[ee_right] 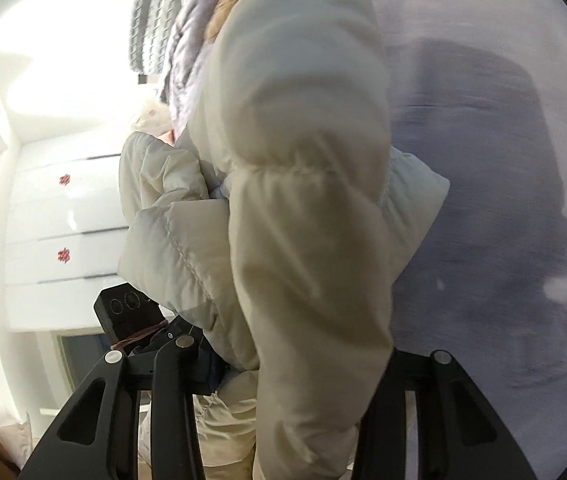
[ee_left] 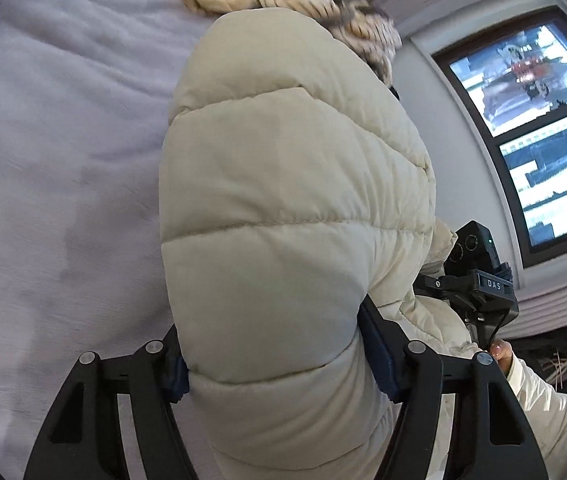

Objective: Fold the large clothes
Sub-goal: 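Lower the folded cream jacket bundle onto the bedspread with both tools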

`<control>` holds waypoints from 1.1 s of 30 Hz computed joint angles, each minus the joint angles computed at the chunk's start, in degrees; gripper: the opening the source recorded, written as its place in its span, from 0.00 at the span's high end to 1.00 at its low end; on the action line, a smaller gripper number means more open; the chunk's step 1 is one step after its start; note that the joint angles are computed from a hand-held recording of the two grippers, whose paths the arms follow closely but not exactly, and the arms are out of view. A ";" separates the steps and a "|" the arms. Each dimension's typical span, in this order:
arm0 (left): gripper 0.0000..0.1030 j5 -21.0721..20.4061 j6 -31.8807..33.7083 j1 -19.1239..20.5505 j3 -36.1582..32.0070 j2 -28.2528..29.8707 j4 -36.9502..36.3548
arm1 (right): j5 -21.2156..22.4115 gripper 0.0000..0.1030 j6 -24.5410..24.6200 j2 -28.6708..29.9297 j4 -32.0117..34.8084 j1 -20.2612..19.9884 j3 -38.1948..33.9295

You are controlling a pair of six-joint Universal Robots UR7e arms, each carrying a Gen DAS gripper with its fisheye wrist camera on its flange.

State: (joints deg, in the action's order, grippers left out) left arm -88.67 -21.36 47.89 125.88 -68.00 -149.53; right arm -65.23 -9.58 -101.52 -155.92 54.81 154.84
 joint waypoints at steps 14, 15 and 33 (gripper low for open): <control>0.32 13.32 6.97 9.62 -7.06 -7.00 8.21 | 0.07 0.57 9.88 39.21 -26.51 17.18 -14.44; 0.32 13.93 7.25 10.38 -7.49 -6.44 7.71 | -0.61 0.57 9.88 40.69 -26.72 17.74 -15.76; 0.27 19.68 10.29 13.85 -6.41 -0.33 1.88 | -16.59 0.46 16.45 43.25 -25.28 24.84 -20.76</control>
